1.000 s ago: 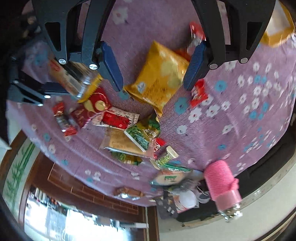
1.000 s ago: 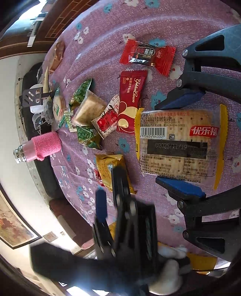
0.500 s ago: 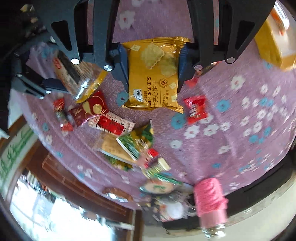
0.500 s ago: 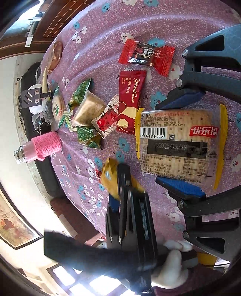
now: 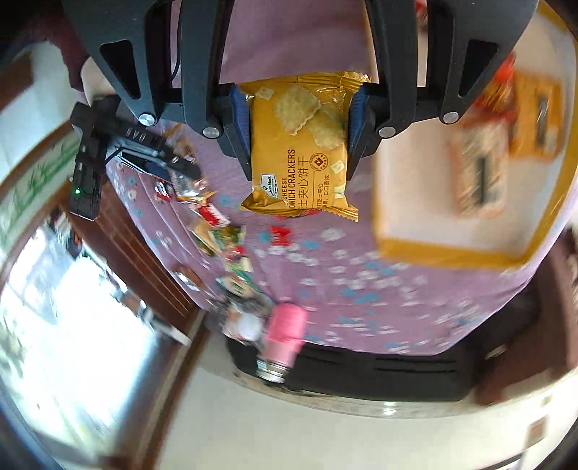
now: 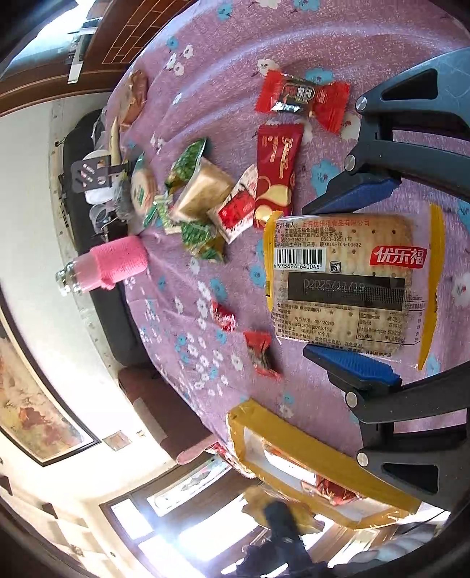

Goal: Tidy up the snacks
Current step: 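Carry both packs over the tray and release them inside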

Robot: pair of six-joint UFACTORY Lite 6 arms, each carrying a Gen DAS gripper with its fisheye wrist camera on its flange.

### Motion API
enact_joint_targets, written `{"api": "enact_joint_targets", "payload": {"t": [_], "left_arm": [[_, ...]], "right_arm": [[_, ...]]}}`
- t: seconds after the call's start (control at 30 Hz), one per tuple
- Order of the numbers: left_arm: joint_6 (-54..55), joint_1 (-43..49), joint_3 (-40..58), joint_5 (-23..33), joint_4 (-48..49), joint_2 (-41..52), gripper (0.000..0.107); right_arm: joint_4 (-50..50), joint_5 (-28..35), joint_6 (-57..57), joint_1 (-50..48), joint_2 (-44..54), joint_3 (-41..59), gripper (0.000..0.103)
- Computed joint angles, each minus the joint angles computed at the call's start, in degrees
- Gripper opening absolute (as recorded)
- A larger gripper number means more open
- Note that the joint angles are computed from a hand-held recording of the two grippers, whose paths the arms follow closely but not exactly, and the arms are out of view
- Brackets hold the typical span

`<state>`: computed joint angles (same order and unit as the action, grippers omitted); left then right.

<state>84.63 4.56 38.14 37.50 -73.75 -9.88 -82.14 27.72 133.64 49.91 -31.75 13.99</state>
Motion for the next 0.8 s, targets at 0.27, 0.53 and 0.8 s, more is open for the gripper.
{"api": "enact_joint_targets", "payload": {"t": [0.27,0.53,0.8], "left_arm": [[8.23,28.23,-0.89,10.83,2.65,4.76,0.042],[12.60,35.07,3.03,7.53,1.11,14.49,0.042],[11.76,37.83,9.03,6.86,0.35,22.95,0.043]], "right_arm": [[8.54,5.71,-5.42,12.88,6.54,12.75,0.070],[15.47,-0.40,-19.29,16.81,29.11,40.73,0.070],[38.93,-3.35,-48.68,17.18,57.89,72.03,0.070]]}}
